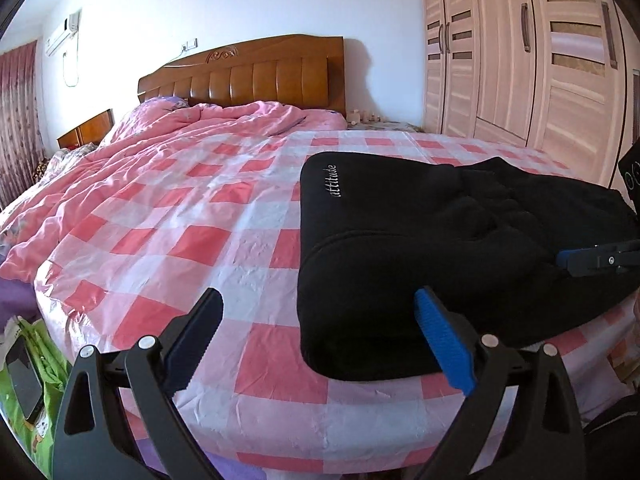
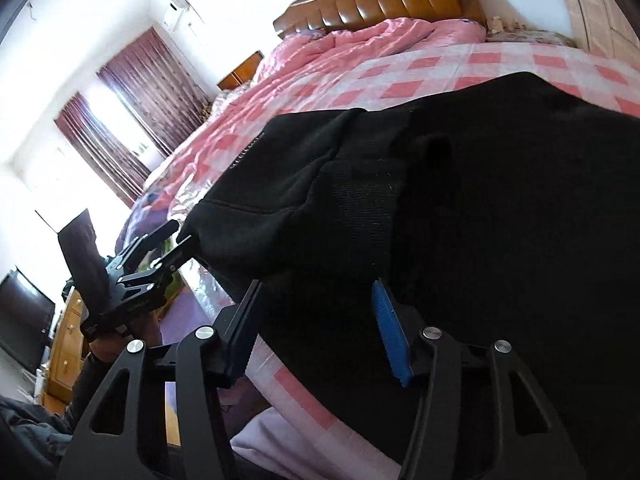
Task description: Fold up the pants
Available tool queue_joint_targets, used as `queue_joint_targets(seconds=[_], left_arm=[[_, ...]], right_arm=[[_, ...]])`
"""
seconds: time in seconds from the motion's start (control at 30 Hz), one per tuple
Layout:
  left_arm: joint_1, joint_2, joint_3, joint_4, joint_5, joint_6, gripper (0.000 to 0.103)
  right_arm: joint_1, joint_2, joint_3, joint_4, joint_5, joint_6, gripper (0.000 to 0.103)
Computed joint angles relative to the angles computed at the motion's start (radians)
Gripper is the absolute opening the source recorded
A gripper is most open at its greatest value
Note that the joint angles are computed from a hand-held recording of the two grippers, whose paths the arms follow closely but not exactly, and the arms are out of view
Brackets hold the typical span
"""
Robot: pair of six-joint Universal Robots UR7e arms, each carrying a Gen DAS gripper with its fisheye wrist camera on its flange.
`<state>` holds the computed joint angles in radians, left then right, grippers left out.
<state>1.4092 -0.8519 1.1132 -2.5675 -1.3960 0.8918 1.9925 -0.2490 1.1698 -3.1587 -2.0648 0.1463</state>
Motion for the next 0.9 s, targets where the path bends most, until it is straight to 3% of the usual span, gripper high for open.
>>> queue_joint_targets(seconds=[0.3,0.47,0.5,0.57,0.6,0.63,0.9], left_arm=[[-0.006,-0.008,0.026,-0.046,0.005,0.042,0.097],[-0.011,-0.006,0.032,-0.056,0.013,0.054,0.097],[-0.011,-0.006,0.030,-0.054,0.014,0.053,0.097],[-0.011,-0.006,0.032,-0.057,0.015,0.057,0.097],[-0.011,-0.005,0.031,-0.060,0.015,0.059,0.097],[-0.010,-0.005,0.032,-0.062,0.015,0.061,0.097],[-0.010,-0.029,0.060,-0.096,-0.004,0.091,0.097]], right_arm=[[-0.017,-0.007,0.003,-0.001,0.000,0.076,0.052],[-0.034,0.031,-0.087,0.022,0.015,0.067,0.053],[-0.037,0.039,-0.102,0.022,0.031,0.062,0.052],[-0.041,0.049,-0.124,0.017,0.039,0.051,0.038],[-0.042,0.048,-0.123,0.016,0.043,0.048,0.018],[-0.042,0.046,-0.119,0.013,0.043,0.047,0.008],[0.027,0.021,-0.048,-0.145,-0.012,-0.101,0.008]])
